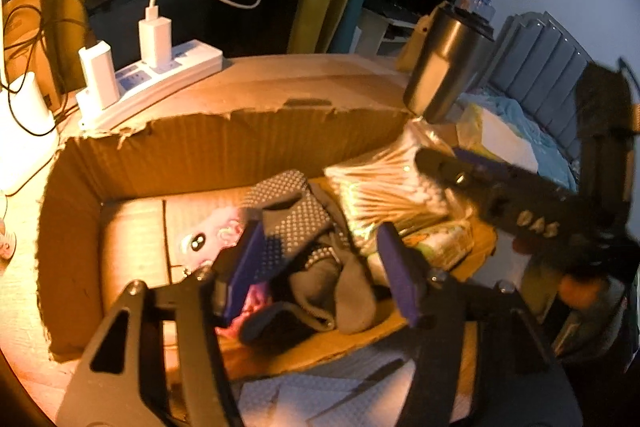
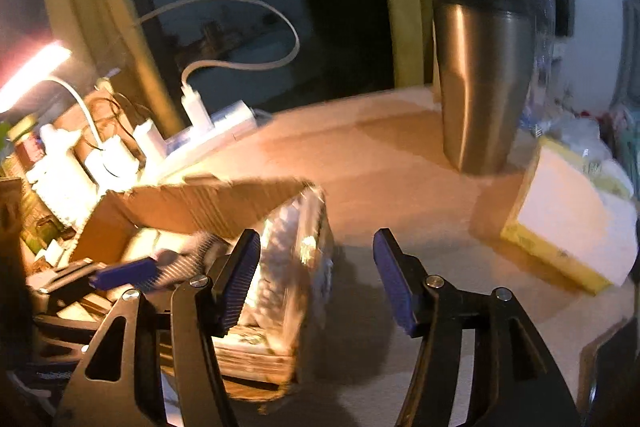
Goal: Organize soft objects
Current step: 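Open the right gripper to drop the bag while the left releases the glove into the box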
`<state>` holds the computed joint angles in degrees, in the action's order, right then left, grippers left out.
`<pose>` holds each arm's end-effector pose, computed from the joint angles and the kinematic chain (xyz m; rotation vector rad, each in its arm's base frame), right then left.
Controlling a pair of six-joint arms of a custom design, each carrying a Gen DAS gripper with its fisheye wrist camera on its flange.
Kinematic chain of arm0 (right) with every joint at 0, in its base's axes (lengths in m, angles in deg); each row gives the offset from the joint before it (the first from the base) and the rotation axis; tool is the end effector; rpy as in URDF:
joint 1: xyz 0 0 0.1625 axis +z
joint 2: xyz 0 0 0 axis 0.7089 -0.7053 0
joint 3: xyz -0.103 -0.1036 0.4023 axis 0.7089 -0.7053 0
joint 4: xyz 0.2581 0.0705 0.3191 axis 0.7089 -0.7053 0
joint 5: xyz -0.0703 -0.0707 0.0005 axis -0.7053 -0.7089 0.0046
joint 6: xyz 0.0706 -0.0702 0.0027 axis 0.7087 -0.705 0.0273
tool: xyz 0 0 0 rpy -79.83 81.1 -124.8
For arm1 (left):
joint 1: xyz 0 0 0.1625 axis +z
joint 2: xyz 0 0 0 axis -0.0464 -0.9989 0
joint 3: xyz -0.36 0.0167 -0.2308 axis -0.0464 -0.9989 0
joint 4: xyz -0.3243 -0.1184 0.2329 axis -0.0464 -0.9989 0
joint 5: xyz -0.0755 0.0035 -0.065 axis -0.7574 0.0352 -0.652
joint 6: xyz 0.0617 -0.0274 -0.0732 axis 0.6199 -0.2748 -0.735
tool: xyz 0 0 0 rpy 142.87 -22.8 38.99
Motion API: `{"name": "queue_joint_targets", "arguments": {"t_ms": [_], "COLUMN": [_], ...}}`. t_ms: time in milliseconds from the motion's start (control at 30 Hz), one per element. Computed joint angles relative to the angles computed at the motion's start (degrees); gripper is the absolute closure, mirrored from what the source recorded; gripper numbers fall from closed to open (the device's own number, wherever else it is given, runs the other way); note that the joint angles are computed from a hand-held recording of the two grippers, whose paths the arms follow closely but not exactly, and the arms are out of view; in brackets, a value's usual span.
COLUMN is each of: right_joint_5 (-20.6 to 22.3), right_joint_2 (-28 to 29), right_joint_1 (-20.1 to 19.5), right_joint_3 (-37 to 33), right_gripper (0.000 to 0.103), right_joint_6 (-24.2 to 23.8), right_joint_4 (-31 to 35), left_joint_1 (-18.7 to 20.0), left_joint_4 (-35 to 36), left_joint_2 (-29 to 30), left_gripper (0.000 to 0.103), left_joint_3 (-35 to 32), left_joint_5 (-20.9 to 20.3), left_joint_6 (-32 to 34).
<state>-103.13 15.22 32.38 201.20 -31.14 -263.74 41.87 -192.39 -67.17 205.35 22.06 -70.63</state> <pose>0.0279 -0.3985 0.1256 0.4723 -2.4239 0.8674 -0.1777 -0.3932 -0.0355 0.6094 2.5867 -0.7598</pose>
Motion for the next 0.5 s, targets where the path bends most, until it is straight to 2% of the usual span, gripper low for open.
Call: {"name": "queue_joint_targets", "arguments": {"t_ms": [67,233,500], "right_joint_5": [-1.4,-1.7,0.4], "right_joint_2": [0.8,0.7,-1.1], "right_joint_1": [-0.3,-0.5,0.5], "right_joint_3": [-0.7,-0.3,2.6], "right_gripper": [0.041,0.041,0.041], "right_joint_6": [0.6,0.5,0.0], "right_joint_4": [0.9,0.9,-1.8], "left_joint_1": [-0.4,-1.2,-3.9], "left_joint_4": [0.3,0.2,-2.5], "left_joint_2": [-0.2,-0.4,-0.8], "left_gripper": [0.042,0.042,0.036], "left_joint_3": [0.2,0.6,2.6], "left_joint_5": [0.5,1.3,3.1], "left_joint_6": [-0.5,-0.7,-1.3]}}
